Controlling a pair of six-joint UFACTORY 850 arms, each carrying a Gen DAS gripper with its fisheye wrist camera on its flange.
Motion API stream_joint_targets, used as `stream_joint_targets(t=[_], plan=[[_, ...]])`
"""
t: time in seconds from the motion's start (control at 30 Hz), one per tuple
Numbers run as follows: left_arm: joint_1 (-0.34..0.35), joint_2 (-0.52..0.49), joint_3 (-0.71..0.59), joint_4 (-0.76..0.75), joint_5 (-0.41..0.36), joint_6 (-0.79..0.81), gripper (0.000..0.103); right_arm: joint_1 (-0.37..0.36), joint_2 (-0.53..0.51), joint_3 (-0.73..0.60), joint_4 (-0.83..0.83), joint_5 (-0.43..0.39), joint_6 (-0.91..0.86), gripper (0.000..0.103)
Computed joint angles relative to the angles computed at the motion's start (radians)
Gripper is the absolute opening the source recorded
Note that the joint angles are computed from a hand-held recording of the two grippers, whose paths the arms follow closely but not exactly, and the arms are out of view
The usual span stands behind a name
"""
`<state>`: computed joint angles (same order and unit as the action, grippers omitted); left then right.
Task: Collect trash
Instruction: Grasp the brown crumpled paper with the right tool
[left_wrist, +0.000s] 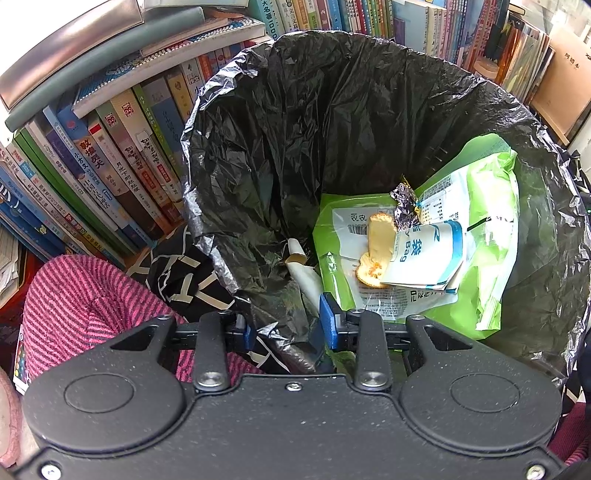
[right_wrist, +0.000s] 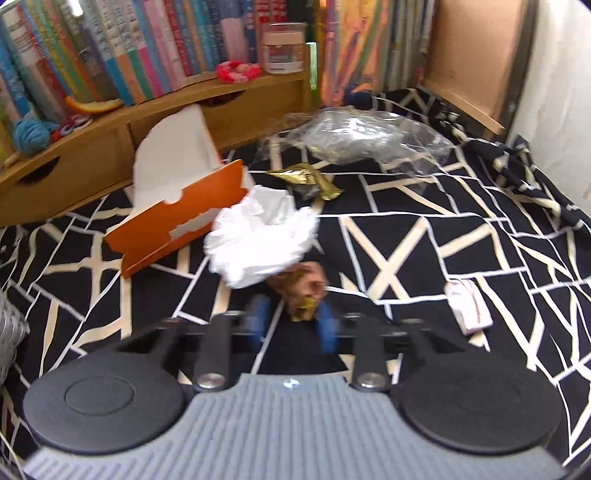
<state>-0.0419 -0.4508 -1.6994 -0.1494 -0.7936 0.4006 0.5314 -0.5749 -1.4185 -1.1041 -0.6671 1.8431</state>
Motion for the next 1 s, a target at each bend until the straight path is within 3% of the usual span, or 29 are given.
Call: stream_joint_targets(t=[0.17, 0.3, 0.37, 0.43, 0.5, 0.67, 0.8, 1.0], plan=[[0.001, 0.0, 0.001, -0.003, 0.002, 0.004, 0.031, -0.005, 0.026, 0.022, -0.012, -0.011, 0.129, 0.012], [0.001, 0.0, 0.001, -0.004, 0.002, 0.004, 0.031, 0.0, 0.026, 0.014, -0.019, -0.024, 0.116, 0.012], [0.001, 0.001, 0.002, -0.003, 0.001, 0.004, 0.031, -0.004, 0.014, -0.002, 0.006, -0.023, 0.057, 0.033], [0.001, 0.0, 0.0, -0.003, -0.001, 0.005, 0.031, -0.014, 0.004, -0.01, 0.011, -0.008, 0.017, 0.076], [0.001, -0.001, -0.002, -0.001, -0.005, 0.003, 0.031, -0.02, 0.005, 0.0, -0.012, 0.007, 0.029, 0.08], [-0.002, 0.0, -0.001, 0.011, -0.003, -0.005, 0.031, -0.033, 0.006, 0.008, 0.0, 0.027, 0.056, 0.077], [-0.002, 0.001, 0.001, 0.014, 0.0, -0.008, 0.031, -0.034, 0.002, 0.0, 0.032, 0.042, 0.022, 0.031], [-0.001, 0.004, 0.006, 0.013, 0.008, -0.005, 0.031, -0.022, 0.007, -0.009, 0.019, 0.03, 0.016, 0.02]])
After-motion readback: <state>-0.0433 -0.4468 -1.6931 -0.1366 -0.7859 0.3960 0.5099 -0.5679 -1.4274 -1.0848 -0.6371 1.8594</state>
